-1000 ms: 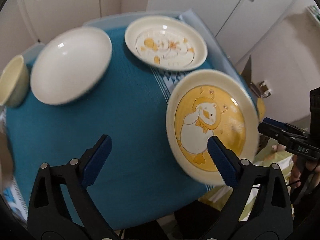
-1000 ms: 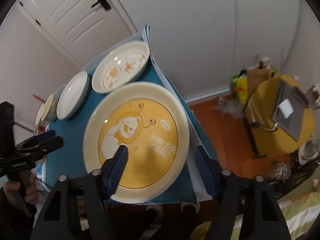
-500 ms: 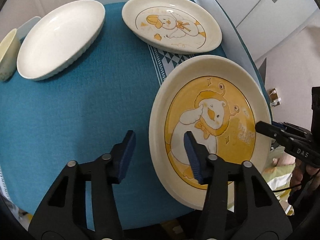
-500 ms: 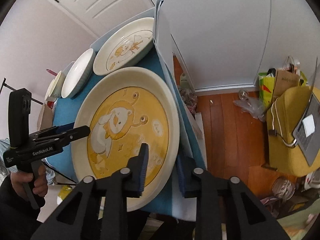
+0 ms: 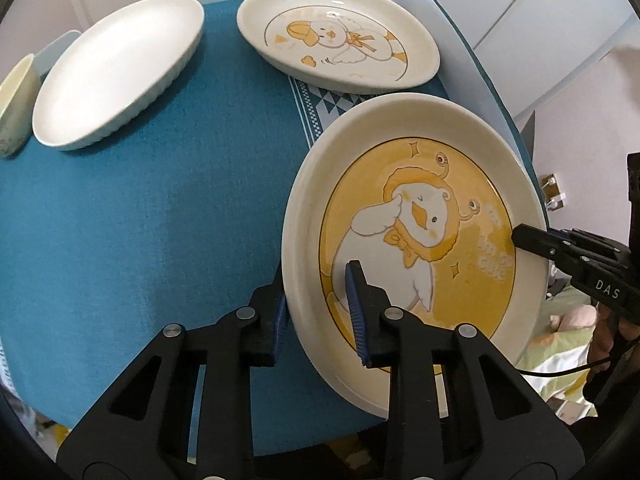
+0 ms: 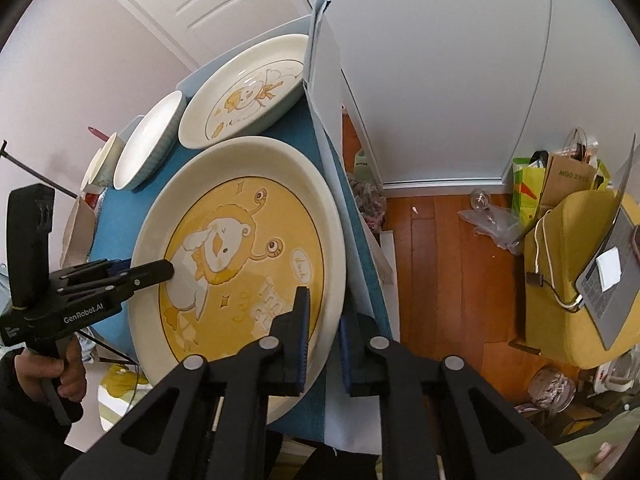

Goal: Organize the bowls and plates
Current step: 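Lift the lion plate with the left gripper and carry it toward the beige dish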

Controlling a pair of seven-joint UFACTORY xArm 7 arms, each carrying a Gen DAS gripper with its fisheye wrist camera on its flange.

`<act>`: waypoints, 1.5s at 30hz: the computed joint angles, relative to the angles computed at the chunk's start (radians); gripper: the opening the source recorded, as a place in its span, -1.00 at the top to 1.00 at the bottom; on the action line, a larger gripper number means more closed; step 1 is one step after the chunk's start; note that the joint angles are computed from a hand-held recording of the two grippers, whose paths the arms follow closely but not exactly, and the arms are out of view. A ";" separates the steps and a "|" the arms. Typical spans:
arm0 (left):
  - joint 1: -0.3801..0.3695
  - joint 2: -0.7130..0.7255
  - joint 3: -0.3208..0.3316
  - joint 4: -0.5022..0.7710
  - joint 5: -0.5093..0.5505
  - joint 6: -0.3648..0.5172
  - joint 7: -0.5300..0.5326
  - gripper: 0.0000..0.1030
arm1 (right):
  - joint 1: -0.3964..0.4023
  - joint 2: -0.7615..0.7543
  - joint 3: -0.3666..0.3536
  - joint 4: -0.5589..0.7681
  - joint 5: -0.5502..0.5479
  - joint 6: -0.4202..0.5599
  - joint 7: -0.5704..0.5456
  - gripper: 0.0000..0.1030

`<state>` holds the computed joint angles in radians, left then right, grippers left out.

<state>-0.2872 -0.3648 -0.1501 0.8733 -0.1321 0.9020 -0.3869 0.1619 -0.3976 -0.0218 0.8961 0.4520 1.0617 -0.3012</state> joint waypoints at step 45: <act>0.425 -0.611 0.352 -0.261 0.157 0.312 0.333 0.54 | 0.345 0.320 0.293 0.298 -0.079 -0.243 0.261 0.76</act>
